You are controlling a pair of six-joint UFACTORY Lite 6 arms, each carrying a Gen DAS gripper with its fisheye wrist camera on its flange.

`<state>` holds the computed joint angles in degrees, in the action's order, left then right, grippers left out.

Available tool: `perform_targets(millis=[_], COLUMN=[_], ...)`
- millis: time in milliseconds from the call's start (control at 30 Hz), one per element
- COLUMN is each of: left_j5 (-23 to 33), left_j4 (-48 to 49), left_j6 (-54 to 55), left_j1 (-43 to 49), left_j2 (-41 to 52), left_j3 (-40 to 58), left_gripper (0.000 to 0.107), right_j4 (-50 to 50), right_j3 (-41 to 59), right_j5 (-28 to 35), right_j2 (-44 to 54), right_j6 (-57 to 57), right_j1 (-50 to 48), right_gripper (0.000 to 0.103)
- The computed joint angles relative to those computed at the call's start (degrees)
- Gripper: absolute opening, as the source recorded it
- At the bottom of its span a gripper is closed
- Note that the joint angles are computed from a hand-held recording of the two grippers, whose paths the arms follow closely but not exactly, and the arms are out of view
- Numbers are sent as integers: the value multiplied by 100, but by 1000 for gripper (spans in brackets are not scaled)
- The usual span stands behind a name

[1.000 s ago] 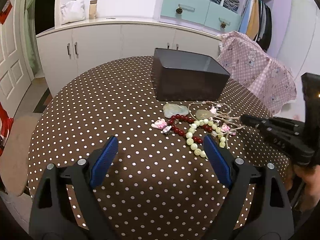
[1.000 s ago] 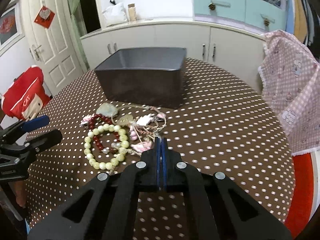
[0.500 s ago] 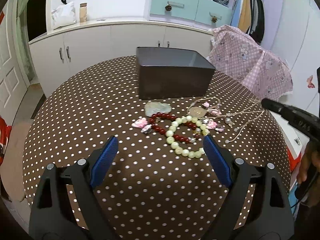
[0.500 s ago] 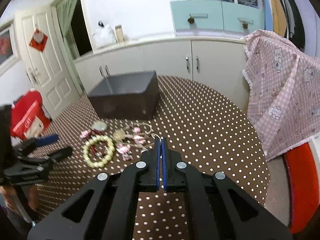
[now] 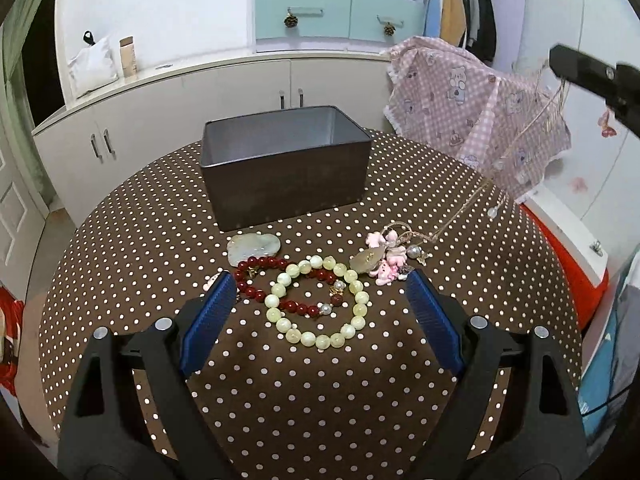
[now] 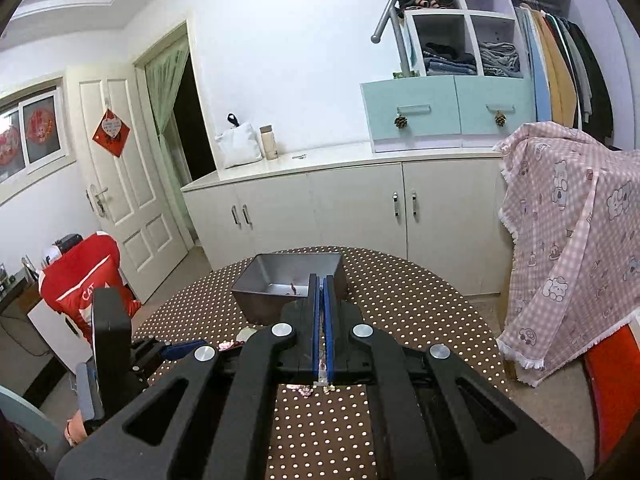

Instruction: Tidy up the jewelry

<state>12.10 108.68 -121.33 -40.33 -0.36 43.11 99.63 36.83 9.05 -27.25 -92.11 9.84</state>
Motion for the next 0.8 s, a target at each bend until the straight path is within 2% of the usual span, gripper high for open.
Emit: perform_targets(millis=[67, 200, 300, 467, 533, 700, 733, 767, 800], left_j5=[116, 31, 103, 143, 131, 50, 34, -9, -70], left_j4=[-299, -194, -254, -405, -390, -179, -100, 27, 199], left_j6=[297, 90, 110, 174, 140, -65, -143, -270, -439], left_j1=[-53, 79, 92, 185, 238, 362, 387, 429, 480], left_j2=[99, 142, 119, 32, -9, -180, -204, -232, -253], left_j3=[23, -40, -106, -272, -326, -503, -532, -563, -587], left_gripper=[85, 85, 85, 85, 85, 85, 85, 85, 86], right_j4=[334, 37, 226, 1999, 2131, 2506, 2577, 2430, 2340], right_j3=[-59, -10, 39, 35, 80, -162, -171, -116, -98], right_j5=[103, -115, -207, 9, 252, 637, 586, 498, 468], right_j2=[-147, -278, 294, 1642, 2206, 2556, 2600, 2661, 2671], right_j6=[-315, -67, -311, -2060, -2166, -2401, -2458, -2276, -2164], right_j1=[-84, 17, -49, -46, -43, 137, 201, 238, 245], right_gripper=[1, 1, 1, 1, 3, 7, 14, 28, 35])
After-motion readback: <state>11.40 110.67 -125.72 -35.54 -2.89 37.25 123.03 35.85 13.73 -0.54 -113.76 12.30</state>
